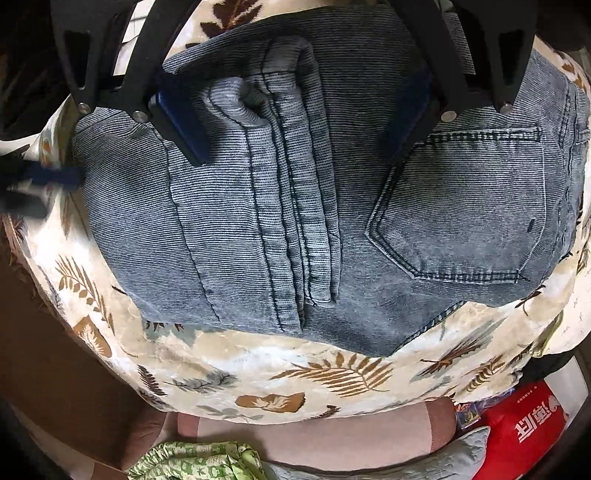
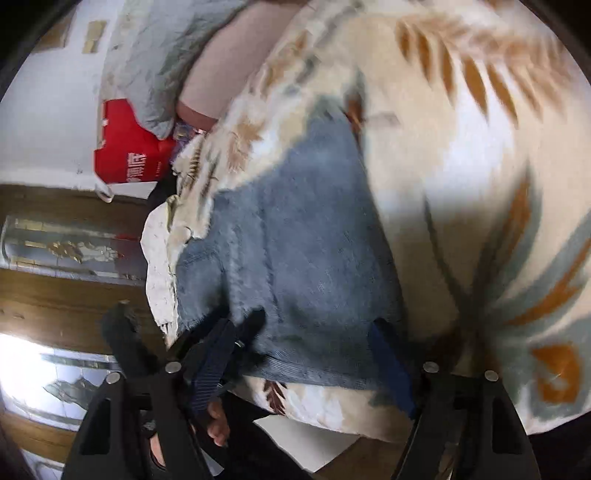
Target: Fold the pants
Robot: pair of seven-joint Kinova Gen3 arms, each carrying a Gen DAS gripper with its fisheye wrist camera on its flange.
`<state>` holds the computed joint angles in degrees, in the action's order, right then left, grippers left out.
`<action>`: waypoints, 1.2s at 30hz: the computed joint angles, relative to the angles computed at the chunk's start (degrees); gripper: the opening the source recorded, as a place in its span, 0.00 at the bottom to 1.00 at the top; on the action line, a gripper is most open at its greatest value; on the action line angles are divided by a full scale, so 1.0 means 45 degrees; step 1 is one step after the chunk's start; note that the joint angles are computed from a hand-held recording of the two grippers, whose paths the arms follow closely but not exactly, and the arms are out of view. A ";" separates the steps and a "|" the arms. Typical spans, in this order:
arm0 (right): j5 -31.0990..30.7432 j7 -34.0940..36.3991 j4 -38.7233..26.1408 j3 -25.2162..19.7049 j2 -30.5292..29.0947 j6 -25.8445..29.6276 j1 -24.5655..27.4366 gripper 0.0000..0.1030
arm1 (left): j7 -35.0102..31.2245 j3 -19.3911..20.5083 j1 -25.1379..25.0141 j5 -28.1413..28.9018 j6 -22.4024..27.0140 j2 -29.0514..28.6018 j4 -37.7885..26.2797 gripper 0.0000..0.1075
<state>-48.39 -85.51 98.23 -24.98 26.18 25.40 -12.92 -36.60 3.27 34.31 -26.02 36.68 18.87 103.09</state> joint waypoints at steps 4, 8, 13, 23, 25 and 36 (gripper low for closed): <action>0.2025 -0.2066 -0.1793 0.2359 -0.0120 0.1248 -0.1629 0.75 | 0.0159 -0.0059 0.0070 -0.0150 -0.0051 0.0040 0.0008 0.88; 0.4096 -0.3505 -0.4153 0.4424 0.1224 0.2685 -0.3032 0.75 | 0.0243 -0.0052 0.0124 -0.0264 -0.0183 -0.0030 0.0135 0.89; 0.6496 -0.5074 -0.6477 0.3640 0.2783 0.4236 -0.2780 0.49 | 0.0168 -0.0068 0.0074 -0.0326 -0.0443 -0.0087 0.0299 0.90; 1.0755 -0.7150 -0.6843 0.4836 0.2720 0.4705 -0.4900 0.17 | 0.0441 -0.0136 0.0276 -0.0687 -0.0460 -0.0099 0.0383 0.93; 1.0793 -0.7635 -0.6304 0.4776 0.2278 0.4381 -0.4828 0.33 | -0.0089 0.0142 -0.0156 -0.0117 -0.0518 -0.0300 0.0426 0.93; 1.1316 -0.7324 -0.3011 0.1863 0.0466 0.3451 -0.3486 0.65 | 0.3800 -0.0767 -0.0986 -0.2439 -0.1644 -0.3759 0.3251 0.93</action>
